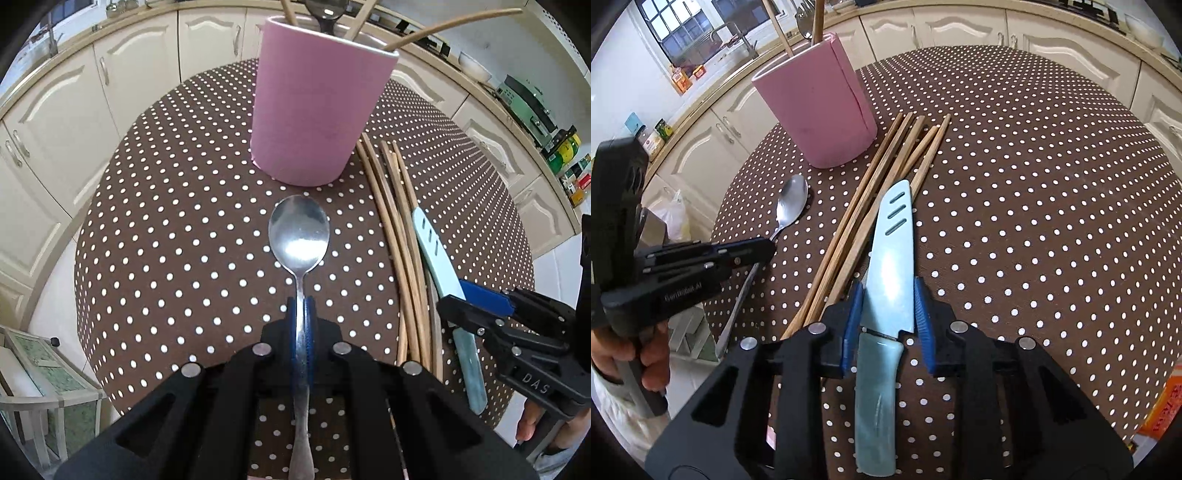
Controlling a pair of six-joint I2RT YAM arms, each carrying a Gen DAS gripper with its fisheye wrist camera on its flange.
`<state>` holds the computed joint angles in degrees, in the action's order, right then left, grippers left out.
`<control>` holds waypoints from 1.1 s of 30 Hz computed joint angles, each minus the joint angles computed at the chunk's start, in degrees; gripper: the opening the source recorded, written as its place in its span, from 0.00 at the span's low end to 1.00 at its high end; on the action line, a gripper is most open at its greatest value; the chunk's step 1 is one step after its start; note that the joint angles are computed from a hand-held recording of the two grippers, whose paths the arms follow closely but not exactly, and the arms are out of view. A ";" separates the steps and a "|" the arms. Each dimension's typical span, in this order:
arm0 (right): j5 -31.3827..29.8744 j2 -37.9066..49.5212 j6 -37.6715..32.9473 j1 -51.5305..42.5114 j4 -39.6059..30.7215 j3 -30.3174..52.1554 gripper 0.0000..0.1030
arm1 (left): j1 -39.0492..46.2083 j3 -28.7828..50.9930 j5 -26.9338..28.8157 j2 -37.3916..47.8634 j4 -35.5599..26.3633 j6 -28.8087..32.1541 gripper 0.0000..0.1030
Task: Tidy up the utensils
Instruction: 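Grasp the steel spoon handle with the left gripper while the right grasps the light blue knife, then lift the spoon and knife with both grippers and carry them over the pink cup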
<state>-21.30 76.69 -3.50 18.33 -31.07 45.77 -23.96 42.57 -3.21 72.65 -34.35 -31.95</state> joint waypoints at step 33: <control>-15.36 -9.08 0.25 -7.30 -0.91 2.53 0.27 | -9.37 -6.26 -4.51 -22.03 7.91 0.75 0.03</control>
